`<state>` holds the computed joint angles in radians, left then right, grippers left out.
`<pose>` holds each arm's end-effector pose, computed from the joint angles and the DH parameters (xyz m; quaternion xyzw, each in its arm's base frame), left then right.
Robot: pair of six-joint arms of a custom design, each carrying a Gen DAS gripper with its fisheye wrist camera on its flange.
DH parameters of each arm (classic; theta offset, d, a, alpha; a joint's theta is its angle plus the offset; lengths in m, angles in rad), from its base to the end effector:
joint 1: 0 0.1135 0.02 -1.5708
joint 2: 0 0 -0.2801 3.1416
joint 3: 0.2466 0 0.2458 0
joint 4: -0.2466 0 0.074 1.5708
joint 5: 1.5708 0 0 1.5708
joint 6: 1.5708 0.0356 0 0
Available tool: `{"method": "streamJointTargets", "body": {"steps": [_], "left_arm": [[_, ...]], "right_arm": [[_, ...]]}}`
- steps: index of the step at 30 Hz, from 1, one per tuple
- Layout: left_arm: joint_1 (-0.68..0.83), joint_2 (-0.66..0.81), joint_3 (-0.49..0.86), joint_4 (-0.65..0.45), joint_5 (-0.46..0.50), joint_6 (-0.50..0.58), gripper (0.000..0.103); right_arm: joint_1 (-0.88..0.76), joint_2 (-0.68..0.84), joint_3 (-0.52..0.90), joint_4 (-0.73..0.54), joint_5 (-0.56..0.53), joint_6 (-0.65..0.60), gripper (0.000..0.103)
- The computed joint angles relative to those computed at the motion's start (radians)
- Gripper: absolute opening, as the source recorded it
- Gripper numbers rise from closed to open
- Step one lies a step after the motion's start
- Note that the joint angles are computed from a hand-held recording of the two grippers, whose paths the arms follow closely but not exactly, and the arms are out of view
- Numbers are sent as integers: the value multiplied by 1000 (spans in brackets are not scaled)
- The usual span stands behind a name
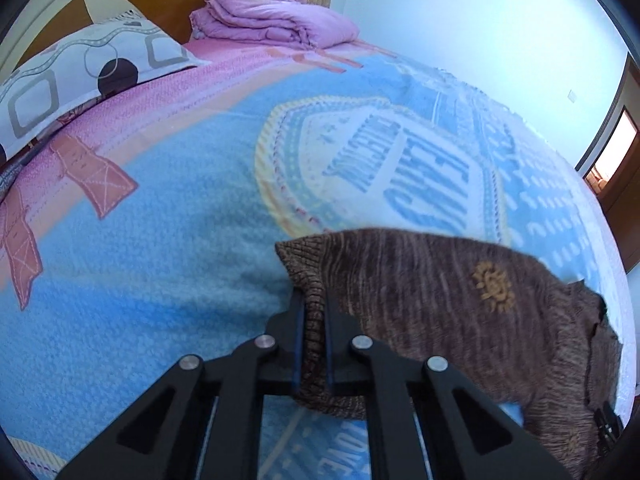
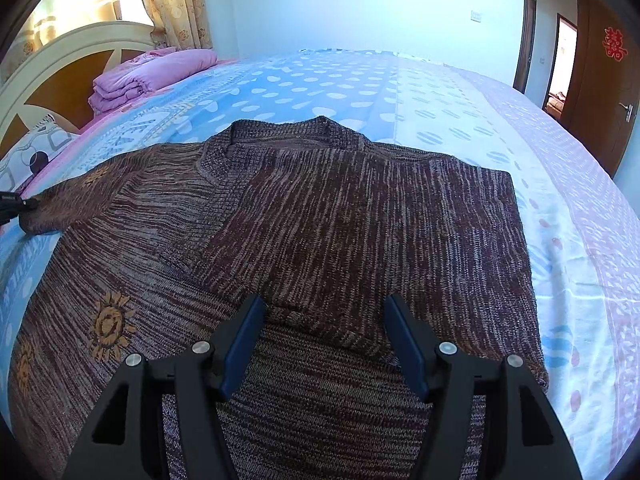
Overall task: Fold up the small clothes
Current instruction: 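Grasp the other sleeve cuff with the left tool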
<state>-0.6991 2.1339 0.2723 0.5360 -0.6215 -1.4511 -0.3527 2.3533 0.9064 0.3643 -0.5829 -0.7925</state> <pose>0.1539 -0.1023 0.0049 -0.3818 0.8652 0.0419 0.3223 0.3400 -0.1043 -0.0086 -0.2705 0.8919 0.1089 0.3456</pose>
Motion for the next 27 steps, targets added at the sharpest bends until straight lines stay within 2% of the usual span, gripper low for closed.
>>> {"method": "streamJointTargets", "body": {"steps": [8,13,16,20,27], "left_arm": [[-10,-163,-28,-31,-5,14,8],[-39,-278,11,-136,-18,25,8],[-57,-325,66,-224,-23,38,8],[-68,-346,125,-277,-12,50,8],[-105,-360,235,-375,-18,55,8]], "right_arm": [[-3,-1,3,-5,-4,-1,64],[-7,-5,8,-20,-15,-2,67],[-32,-3,66,-137,-76,-19,73],[-63,-25,72,-163,-98,-10,73],[-163,-92,68,-307,-171,-143,73]]}}
